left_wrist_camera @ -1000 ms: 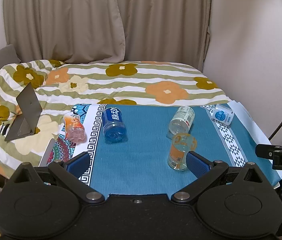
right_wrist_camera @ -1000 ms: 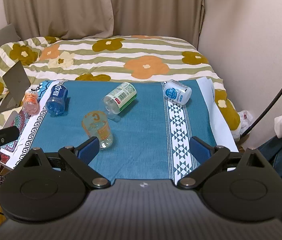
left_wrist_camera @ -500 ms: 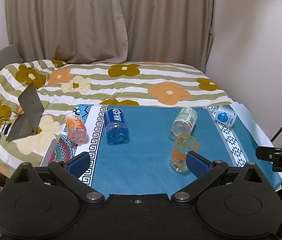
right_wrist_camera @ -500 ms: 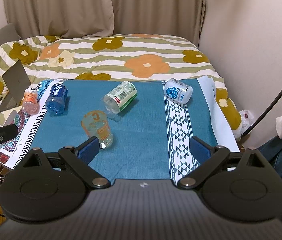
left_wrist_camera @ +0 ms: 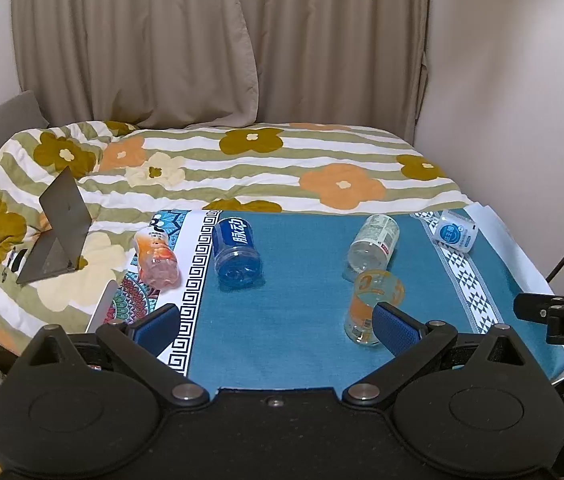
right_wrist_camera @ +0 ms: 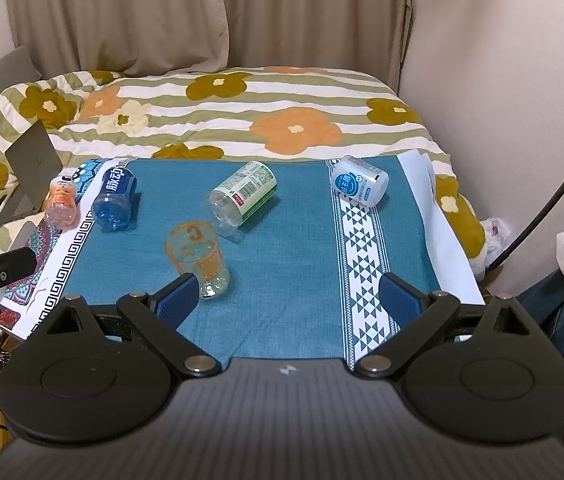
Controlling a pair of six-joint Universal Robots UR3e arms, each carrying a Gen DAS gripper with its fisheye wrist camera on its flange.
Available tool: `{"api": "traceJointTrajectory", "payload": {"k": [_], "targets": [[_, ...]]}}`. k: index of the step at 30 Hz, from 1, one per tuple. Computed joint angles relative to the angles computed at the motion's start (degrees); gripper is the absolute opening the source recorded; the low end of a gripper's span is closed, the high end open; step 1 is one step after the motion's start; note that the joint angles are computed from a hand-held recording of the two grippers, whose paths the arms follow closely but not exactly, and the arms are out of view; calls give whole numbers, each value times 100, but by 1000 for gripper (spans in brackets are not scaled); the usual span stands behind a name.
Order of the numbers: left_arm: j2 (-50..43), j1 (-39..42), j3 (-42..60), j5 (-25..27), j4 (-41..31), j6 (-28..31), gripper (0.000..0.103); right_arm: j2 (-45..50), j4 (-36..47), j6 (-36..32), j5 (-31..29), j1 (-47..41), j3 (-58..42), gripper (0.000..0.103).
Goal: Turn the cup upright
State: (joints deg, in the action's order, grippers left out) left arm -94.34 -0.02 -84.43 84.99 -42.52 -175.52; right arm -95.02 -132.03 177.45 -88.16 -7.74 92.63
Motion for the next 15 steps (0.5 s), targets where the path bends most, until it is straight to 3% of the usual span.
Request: {"api": "traceJointTrajectory", "payload": {"k": [15], "targets": [[-73, -85, -34, 214, 189, -151, 103, 27, -163, 19, 62, -62, 150, 103]]}}
